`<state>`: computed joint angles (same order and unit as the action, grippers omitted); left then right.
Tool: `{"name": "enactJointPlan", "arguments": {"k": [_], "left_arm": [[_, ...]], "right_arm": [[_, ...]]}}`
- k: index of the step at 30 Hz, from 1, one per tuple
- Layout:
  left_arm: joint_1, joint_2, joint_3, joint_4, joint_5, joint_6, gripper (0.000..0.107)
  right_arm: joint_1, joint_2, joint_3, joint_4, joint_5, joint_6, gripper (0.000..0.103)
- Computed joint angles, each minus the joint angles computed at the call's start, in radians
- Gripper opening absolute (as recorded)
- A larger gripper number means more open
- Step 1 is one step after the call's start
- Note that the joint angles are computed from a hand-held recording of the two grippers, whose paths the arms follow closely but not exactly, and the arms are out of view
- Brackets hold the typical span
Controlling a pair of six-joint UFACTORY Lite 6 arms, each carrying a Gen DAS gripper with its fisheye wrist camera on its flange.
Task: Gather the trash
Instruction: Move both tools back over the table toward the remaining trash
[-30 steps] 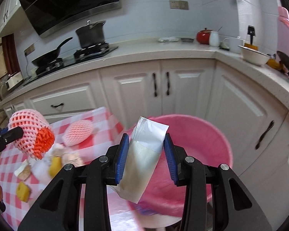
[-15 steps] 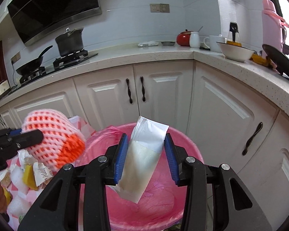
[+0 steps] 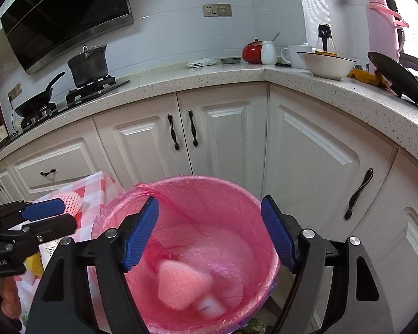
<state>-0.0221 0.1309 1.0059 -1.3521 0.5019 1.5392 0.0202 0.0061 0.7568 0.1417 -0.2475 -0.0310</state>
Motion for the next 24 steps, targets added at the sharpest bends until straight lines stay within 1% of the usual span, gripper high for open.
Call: {"name": "enactJointPlan", "arguments": {"k": [2,4,6,7,9,10,11,13,17,19,22,24], "left_arm": [[0.027,-0.027,-0.022,0.003,0.007,0.010,0.058],[0.061,-0.074,-0.059,0.012,0.014,0.015,0.062],[0.107,-0.129,-0.106,0.009,0.027,0.034,0.065],[0.128,-0.153,-0.124,0.013,0.034,0.038,0.065],[0.174,-0.210,-0.168,0.024,0.046,0.044,0.067],[0.204,-0.241,-0.192,0.030,0.057,0.048,0.069],[0.228,-0.260,-0.206,0.038,0.070,0.051,0.070],[0.299,-0.319,-0.253,0.058,0.101,0.067,0.070],[0.461,-0.384,-0.312,0.104,0.195,0.094,0.070],[0.560,-0.402,-0.329,0.132,0.251,0.114,0.070],[0.729,-0.409,-0.334,0.171,0.340,0.168,0.071],[0.836,-0.390,-0.324,0.188,0.392,0.213,0.075]], "right_arm": [[0.015,-0.018,-0.014,0.054,-0.003,-0.047,0.072],[0.037,-0.043,-0.033,0.134,-0.010,-0.117,0.072],[0.066,-0.074,-0.058,0.242,-0.022,-0.214,0.072],[0.090,-0.093,-0.072,0.326,-0.029,-0.288,0.072],[0.144,-0.141,-0.107,0.467,-0.061,-0.407,0.077],[0.175,-0.166,-0.125,0.530,-0.078,-0.457,0.084],[0.197,-0.184,-0.136,0.572,-0.086,-0.491,0.085],[0.261,-0.219,-0.153,0.692,-0.101,-0.587,0.086],[0.386,-0.258,-0.171,0.887,-0.133,-0.723,0.091],[0.458,-0.258,-0.169,0.983,-0.152,-0.780,0.091],[0.549,-0.255,-0.172,1.074,-0.189,-0.817,0.091],[0.616,-0.249,-0.176,1.122,-0.217,-0.825,0.091]]}}
